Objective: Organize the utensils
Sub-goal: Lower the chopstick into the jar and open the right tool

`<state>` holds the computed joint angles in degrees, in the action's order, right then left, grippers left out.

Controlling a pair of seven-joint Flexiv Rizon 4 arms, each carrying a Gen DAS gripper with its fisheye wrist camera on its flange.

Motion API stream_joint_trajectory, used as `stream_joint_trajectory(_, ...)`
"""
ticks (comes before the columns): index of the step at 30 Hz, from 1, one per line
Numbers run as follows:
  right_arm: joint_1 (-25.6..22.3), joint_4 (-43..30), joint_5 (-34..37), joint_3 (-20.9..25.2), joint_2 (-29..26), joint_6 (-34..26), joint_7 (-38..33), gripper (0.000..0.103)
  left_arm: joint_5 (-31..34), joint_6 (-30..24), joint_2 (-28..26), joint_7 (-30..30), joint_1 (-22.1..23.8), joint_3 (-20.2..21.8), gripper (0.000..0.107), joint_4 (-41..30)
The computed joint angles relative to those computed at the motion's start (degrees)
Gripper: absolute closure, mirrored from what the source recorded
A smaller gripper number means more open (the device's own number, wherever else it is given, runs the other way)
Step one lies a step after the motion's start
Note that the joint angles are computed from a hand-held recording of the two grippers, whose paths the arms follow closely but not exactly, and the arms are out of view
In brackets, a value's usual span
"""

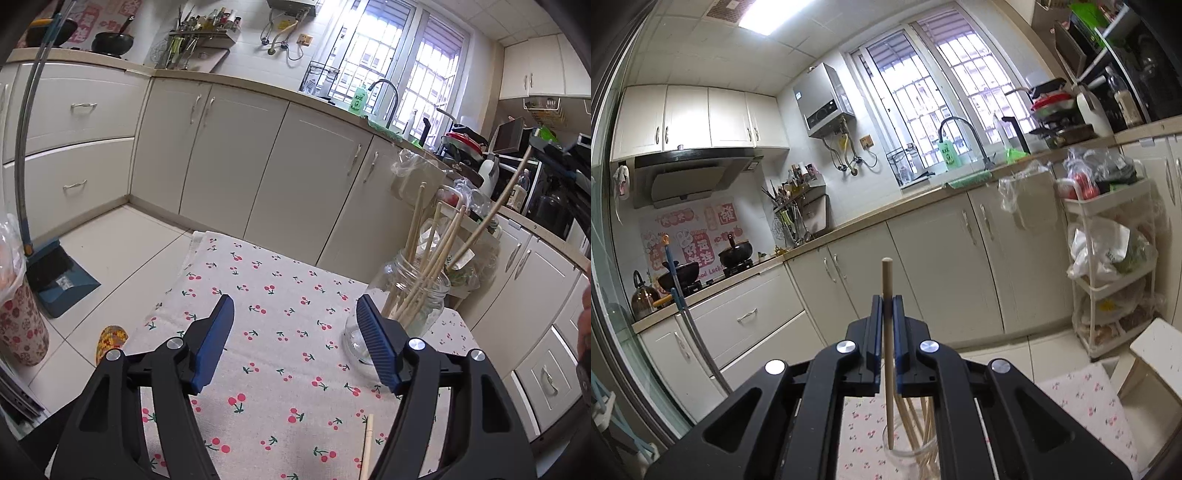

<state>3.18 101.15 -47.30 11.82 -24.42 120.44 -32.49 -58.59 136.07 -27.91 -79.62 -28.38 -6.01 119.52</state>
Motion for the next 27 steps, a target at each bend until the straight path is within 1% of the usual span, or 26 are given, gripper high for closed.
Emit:
stream_joint_trajectory(3,3.16,-0.36,3.03,-1.85,-0.12,-1.80,-4.19,0.097,-0.25,0.00,-0.14,0.17,-0.08,-0.03,0.041,-0.33)
stream_joint_trajectory(6,3.33,-1.04,2.99,-0.92,-1.27,-4.54,-6.50,0.097,-0.04,-0.10,-0.05,-0.05,0.05,-0.03,0.040,-0.17)
stream_joint_trajectory(9,0.68,-1.76,0.80,2.78,-2.89,-7.57,-6.59,0.097,0.11,-0.28,0.04,-0.47,0.14,-0.03,0.039,-0.10)
stream_joint_trajectory(11,-2.03,-2.13,-0.85,6.37,-4.26,-9.90,-6.44,0.097,-0.06,-0.45,0.00,-0.49,0.11,0.00,0.038,-0.31)
stream_joint_trajectory(13,-3.90,-2.21,-1.48,9.26,-5.35,-12.01,-7.27,0.097,0.16,-0.42,-0.06,-0.77,0.15,0.01,0.038,-0.30)
stream_joint_trajectory(18,-6.76,-2.24,-1.13,14.91,-7.33,-16.68,-10.77,0.097,-0.04,-0.43,-0.11,-0.81,0.01,0.04,0.036,-0.33)
stream_joint_trajectory(21,-7.57,-2.14,0.14,17.06,-8.10,-19.00,-12.87,0.097,-0.34,-0.46,-0.22,-0.85,-0.05,0.00,0.035,-0.51)
stream_joint_trajectory(27,-8.21,-1.64,3.63,19.55,-8.43,-22.24,-16.84,0.097,-0.71,-0.79,-0.39,-0.44,-0.12,-0.05,0.033,-0.76)
